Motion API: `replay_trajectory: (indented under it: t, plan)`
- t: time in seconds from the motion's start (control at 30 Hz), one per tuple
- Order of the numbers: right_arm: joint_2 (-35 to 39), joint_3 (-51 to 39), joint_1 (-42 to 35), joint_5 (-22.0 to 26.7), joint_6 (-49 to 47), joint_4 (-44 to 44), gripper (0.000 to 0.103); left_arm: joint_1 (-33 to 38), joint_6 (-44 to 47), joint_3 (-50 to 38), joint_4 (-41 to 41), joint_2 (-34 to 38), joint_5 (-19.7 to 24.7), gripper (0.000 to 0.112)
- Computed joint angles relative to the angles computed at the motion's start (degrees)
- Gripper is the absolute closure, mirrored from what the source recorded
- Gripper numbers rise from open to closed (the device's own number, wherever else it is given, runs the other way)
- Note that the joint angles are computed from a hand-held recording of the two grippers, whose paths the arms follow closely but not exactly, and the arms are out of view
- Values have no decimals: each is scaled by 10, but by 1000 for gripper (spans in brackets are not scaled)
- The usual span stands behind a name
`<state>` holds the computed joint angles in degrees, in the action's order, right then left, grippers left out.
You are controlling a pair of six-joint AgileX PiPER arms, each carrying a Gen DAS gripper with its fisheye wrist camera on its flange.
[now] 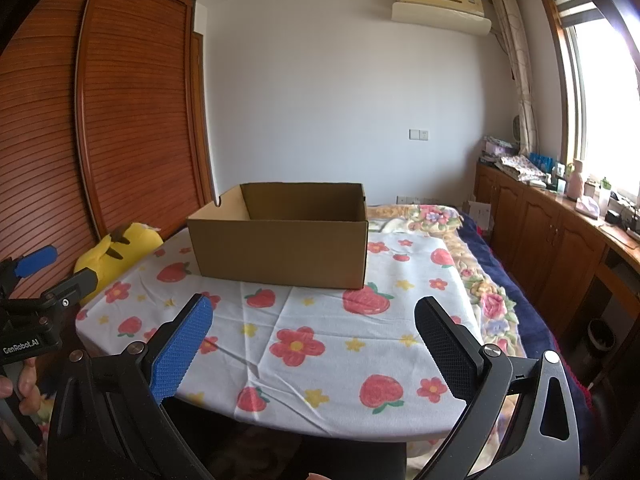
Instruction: Organize snacks
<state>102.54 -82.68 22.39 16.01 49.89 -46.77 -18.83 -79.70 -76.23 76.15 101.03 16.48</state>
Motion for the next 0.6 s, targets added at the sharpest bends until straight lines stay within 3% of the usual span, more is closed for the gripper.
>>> replay_trajectory:
  t: [0.6]
  plan:
    - [-1, 3, 0, -2, 10, -9, 1, 1, -6, 2, 6, -1, -1, 11]
